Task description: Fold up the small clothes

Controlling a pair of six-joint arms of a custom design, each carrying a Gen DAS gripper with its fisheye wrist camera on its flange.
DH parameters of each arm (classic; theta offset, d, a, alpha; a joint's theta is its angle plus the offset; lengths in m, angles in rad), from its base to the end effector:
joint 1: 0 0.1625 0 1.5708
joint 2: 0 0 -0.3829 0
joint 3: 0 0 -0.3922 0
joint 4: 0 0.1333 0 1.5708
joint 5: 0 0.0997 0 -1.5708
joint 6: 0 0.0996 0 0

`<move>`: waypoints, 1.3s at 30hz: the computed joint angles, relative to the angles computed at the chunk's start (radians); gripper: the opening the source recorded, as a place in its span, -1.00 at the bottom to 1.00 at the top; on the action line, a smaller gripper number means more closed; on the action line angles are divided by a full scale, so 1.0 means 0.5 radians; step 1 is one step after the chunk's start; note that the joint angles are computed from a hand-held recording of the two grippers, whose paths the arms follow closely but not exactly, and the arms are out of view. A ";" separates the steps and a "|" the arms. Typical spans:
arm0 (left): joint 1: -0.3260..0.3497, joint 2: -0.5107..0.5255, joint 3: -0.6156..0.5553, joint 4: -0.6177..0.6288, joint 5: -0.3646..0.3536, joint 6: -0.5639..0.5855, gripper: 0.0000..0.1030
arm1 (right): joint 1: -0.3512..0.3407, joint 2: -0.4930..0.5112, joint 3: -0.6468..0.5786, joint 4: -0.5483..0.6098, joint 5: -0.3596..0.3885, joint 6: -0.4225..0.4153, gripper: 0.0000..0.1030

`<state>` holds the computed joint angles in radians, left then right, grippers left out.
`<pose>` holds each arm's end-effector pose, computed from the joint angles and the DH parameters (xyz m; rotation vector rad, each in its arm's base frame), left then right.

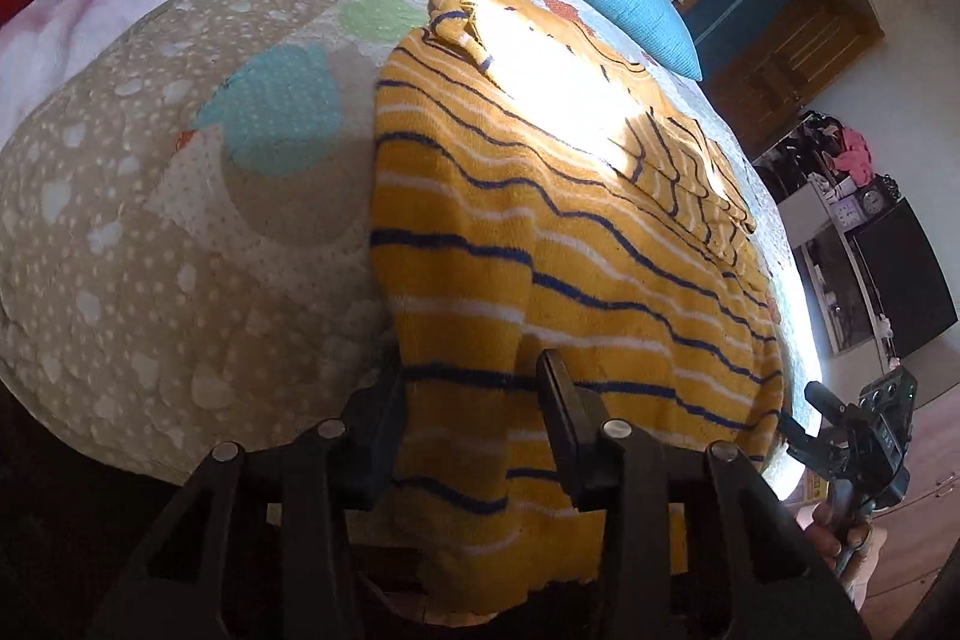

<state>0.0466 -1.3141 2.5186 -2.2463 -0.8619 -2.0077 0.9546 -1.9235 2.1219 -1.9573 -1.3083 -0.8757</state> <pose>-0.2761 -0.2112 0.0511 -0.3643 2.5511 -1.0656 -0.0829 -0.3924 0.3687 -0.4306 3.0078 -0.4827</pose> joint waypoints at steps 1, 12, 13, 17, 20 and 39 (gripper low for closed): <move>-0.014 0.018 0.014 -0.042 -0.007 -0.014 -0.13 | -0.008 -0.014 0.017 0.064 -0.003 -0.022 0.71; -0.048 0.301 0.058 -0.491 -0.170 0.030 0.20 | 0.030 -0.115 0.293 0.077 -0.244 -0.143 0.71; -0.042 0.313 0.052 -0.505 -0.173 0.046 0.20 | 0.037 -0.108 0.301 0.057 -0.248 -0.134 0.71; 0.005 0.403 0.034 -0.679 -0.224 0.139 0.09 | 0.069 -0.107 0.335 -0.022 -0.280 -0.115 0.71; 0.055 0.441 0.036 -0.824 -0.296 0.196 -0.81 | 0.105 -0.121 0.373 -0.104 -0.349 -0.096 0.40; -0.227 0.094 -0.220 0.089 -0.167 -0.150 -0.84 | -0.005 -0.355 0.098 0.606 -0.154 -0.363 -0.74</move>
<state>-0.0670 -1.2671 2.4084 -2.2017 -0.9452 -2.0827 0.9519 -2.1011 2.1709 -1.6543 -1.3854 -1.0574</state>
